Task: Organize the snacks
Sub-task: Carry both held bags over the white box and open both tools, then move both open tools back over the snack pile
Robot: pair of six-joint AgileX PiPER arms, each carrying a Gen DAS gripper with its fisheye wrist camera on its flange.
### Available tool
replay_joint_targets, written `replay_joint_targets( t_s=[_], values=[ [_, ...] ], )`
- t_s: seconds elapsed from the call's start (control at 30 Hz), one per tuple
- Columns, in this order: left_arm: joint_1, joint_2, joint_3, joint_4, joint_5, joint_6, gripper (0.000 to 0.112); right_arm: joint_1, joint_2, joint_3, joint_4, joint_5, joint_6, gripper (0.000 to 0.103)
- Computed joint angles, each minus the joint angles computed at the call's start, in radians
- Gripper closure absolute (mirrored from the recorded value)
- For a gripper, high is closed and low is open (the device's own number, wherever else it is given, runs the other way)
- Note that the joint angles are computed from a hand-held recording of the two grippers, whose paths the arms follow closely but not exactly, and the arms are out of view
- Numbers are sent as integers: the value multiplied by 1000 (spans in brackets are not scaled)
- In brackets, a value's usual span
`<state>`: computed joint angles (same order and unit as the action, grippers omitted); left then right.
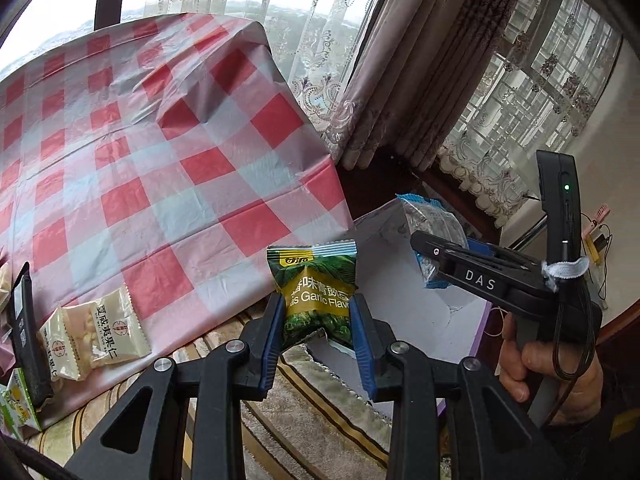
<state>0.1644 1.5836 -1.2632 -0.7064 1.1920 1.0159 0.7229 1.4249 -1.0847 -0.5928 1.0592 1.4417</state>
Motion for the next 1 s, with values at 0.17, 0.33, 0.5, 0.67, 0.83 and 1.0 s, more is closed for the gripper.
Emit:
replay_joint_targets(
  t_s=[0.17,0.33,0.5,0.67,0.83,1.0],
  values=[
    [-61,-15,33,22,-3,-7,78,-24,-45,59,22,-1,7,44],
    [-93,-6,34,25,16,-12,77,-32,-64,61,11,31,13,42],
    [-105,3,31,47,10,-36,76,-27,-62,35,-8,49,11,36],
    [-93,1,30,41,7,-36,76,-7,-49,7,-24,62,9,34],
    [-83,-4,32,36,4,-31,76,7,-37,-14,-28,58,3,32],
    [-60,-6,29,28,4,-25,76,23,-11,-56,-24,67,-17,31]
  ],
)
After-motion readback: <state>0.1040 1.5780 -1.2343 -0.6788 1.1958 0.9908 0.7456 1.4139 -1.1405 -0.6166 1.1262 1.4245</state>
